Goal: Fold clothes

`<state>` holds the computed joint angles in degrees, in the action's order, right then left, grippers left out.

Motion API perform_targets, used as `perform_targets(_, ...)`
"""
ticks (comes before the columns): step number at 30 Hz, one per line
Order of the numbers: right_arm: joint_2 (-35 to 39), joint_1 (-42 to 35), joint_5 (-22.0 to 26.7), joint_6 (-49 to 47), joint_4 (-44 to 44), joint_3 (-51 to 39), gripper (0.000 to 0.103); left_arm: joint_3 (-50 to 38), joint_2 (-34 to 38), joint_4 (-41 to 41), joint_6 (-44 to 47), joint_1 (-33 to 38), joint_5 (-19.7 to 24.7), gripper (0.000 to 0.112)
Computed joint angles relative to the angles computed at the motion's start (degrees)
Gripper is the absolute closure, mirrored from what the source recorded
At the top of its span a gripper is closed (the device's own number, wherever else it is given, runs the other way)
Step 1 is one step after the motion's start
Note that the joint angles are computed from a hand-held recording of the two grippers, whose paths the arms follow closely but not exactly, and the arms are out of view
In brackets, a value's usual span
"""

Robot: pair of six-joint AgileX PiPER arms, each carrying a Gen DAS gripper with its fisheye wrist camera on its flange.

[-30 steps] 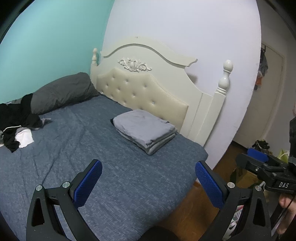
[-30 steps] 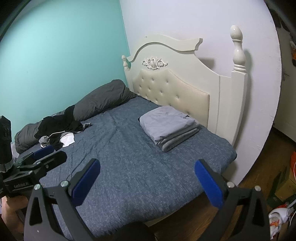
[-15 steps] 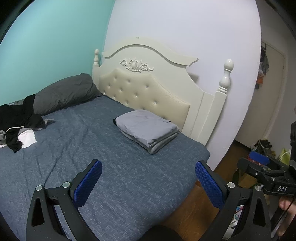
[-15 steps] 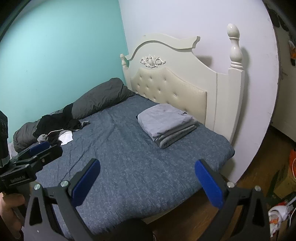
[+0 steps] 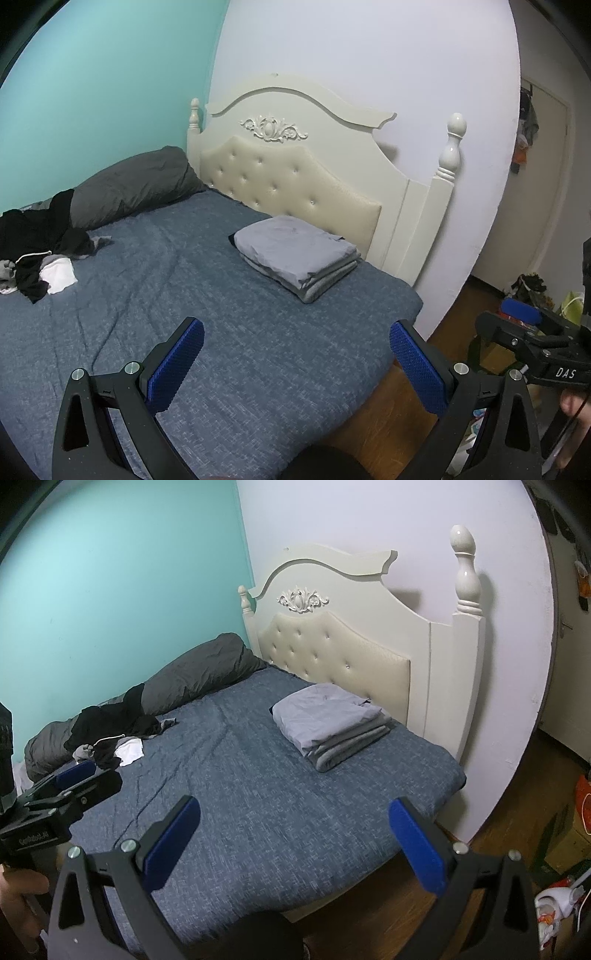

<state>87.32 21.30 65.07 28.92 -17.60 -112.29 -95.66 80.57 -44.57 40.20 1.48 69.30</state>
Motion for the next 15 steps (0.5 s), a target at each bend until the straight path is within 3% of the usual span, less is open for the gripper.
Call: perform_targets(15,-0.2,0.5,-0.3,0.1,-0.2,0.2,0.000,1.7,-1.0,0.5,0.2,0.2,-0.6,0.010)
